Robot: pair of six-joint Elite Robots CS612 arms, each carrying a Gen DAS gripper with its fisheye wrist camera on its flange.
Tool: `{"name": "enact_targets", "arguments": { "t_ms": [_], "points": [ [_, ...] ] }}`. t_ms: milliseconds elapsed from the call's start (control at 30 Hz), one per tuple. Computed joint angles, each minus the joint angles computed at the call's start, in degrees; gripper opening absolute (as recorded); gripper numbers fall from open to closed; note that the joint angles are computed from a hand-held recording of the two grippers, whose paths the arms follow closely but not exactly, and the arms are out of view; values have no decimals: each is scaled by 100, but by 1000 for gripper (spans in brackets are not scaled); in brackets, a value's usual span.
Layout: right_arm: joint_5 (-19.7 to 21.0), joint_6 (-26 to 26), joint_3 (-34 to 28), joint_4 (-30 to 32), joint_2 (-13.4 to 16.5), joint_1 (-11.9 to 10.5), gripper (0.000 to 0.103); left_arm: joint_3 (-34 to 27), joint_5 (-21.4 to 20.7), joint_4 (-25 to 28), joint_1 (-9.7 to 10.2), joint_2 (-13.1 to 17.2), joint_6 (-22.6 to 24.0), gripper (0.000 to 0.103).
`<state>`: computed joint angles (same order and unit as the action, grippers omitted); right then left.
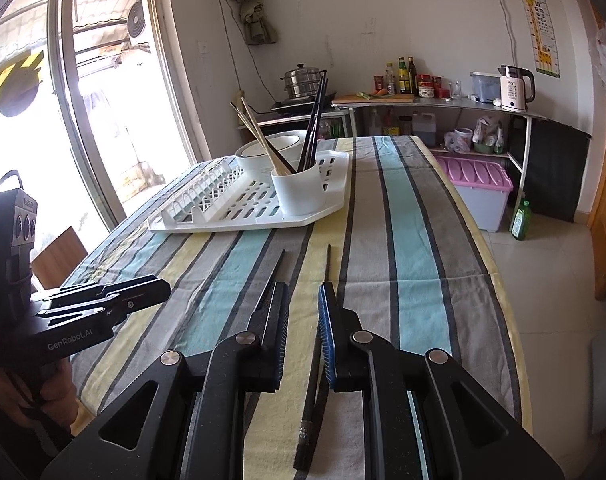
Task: Organize utensils
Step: 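Move both tools back down toward the remaining black chopsticks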
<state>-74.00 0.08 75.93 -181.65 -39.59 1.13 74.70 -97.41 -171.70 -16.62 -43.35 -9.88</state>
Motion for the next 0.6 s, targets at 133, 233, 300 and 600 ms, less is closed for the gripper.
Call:
{"name": "enact_targets", "arguments": {
  "t_ms": [133, 233, 300, 600],
  "points": [
    [-79, -93, -215, 350, 102, 6, 15, -223, 14, 280, -19, 104, 30, 20],
    [-150, -164, -394, 645, 184, 14, 15, -422, 23, 493, -38, 202, 54, 20],
    [-178, -208, -513, 856, 237, 17, 15, -560, 47, 654, -51, 266, 69, 21],
    [-191, -505, -1111, 1827, 485, 38, 15, -1274, -309, 1587, -38, 623, 64, 22]
  ]
}}
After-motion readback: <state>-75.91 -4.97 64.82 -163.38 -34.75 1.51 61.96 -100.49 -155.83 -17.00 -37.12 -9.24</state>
